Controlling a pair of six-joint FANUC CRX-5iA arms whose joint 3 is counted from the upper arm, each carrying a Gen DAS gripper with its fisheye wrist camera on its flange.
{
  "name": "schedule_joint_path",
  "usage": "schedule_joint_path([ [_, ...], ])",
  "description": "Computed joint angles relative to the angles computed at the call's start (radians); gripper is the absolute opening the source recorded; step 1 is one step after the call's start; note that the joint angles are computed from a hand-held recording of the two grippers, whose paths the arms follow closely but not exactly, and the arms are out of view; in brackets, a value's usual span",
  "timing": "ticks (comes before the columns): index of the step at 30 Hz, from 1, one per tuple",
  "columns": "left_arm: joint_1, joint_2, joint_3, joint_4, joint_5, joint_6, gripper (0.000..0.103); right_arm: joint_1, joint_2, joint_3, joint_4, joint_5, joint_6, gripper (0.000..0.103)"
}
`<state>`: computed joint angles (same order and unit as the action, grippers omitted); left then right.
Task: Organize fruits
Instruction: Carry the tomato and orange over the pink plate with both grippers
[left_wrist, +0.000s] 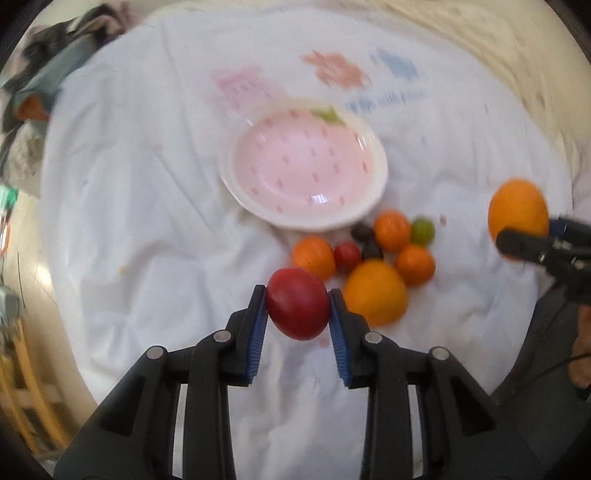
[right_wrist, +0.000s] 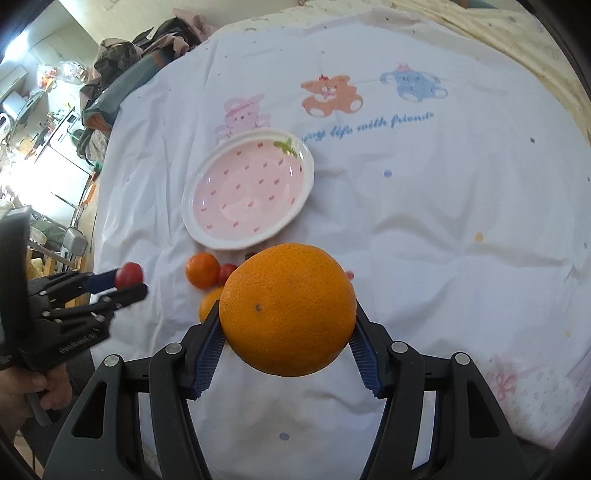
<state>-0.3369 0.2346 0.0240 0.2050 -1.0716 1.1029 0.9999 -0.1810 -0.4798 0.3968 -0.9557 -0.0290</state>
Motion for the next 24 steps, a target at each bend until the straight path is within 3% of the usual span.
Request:
schedule_joint_path([
  [10,-0.011,0.042,0.068,0.065,0.103,0.069,0.028,-0.094,0.041,0.055,0.040,0.048,0.092,0.065],
  [24,-0.036,0.266,0.313,0.035,0.099,0.130,0.028,-0.316,0.202,0.198,-0.094,0.193,0.378,0.065],
])
